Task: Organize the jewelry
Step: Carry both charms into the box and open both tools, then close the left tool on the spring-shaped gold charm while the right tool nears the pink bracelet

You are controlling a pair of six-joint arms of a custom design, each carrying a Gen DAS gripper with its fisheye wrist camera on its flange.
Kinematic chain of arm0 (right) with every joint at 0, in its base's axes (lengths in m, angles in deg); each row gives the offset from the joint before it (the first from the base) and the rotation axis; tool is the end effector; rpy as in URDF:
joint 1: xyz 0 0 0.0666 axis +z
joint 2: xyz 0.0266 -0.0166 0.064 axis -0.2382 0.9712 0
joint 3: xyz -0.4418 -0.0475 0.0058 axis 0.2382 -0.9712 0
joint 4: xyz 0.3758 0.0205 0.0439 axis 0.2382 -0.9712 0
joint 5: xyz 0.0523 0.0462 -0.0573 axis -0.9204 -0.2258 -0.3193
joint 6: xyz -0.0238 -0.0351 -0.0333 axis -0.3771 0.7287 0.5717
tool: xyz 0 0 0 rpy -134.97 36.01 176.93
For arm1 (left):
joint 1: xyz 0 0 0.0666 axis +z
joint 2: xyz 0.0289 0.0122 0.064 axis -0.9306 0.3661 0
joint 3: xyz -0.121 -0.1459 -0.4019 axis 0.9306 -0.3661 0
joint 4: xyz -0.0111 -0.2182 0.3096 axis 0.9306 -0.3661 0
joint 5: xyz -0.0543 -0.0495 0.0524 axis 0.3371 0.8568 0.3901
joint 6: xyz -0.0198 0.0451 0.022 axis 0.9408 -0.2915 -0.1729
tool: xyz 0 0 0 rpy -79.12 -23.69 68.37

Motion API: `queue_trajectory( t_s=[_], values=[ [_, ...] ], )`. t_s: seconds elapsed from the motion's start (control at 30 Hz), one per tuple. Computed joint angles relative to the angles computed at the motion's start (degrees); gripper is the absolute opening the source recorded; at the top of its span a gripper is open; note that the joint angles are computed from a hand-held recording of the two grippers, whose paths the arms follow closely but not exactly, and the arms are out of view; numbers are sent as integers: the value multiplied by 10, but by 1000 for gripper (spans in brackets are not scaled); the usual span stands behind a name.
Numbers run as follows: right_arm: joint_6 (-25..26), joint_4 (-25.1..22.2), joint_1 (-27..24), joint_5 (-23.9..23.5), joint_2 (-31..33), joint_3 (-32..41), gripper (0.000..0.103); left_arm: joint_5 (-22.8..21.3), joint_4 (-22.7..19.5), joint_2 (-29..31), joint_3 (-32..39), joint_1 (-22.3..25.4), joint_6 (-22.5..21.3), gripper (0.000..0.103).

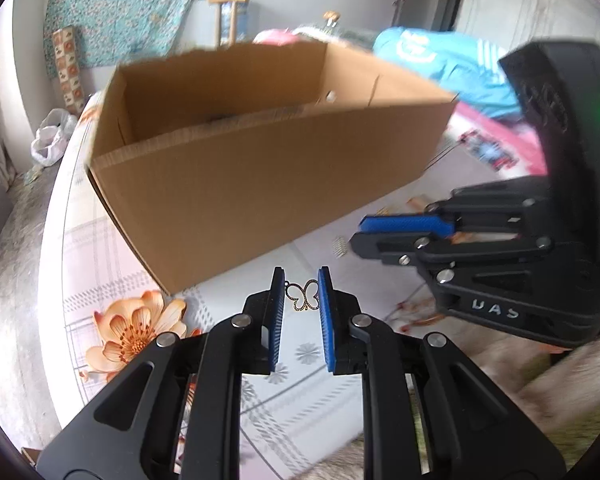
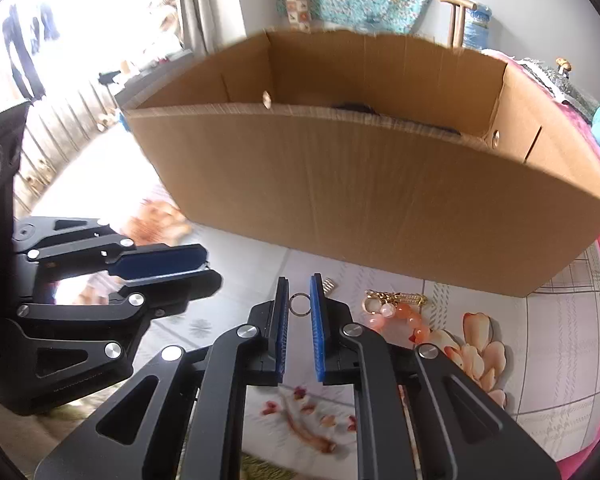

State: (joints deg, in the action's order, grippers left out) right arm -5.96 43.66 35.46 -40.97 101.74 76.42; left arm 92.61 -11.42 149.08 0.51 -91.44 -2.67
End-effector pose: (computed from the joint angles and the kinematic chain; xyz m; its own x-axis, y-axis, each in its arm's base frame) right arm 0.3557 0.4005 0.3550 -0.7753 -0.1768 -0.6063 -0.3266 0.9339 0.1453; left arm 0.3484 -0.1567 0.3321 -0.6559 0.3128 -0.6870 0.5469 0.8242 -0.1469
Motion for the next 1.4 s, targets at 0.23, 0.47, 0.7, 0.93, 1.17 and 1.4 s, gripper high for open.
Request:
queue_trajectory(
  t_s=[0.23,0.47,0.7,0.93,1.17,1.4],
  values=[
    [25,47,-22,-30,-69,-8,11,65,-15,-43,52,25,0,16],
    [49,-2,-116,-137,-32,86,11,71,-77,53,186,25,-9,16],
    [48,-193,-194,-274,131,281,11,69,-218,196,338,13,5,16],
    [63,-259,-202,-277,193,351,12,55,-262,232,372,17,42,19],
    [57,-236,-207,-282,182,338,12,53,-261,237,374,20,53,19],
    [49,-200,-207,-250,151,310,29,52,-238,216,357,25,58,19]
  ],
)
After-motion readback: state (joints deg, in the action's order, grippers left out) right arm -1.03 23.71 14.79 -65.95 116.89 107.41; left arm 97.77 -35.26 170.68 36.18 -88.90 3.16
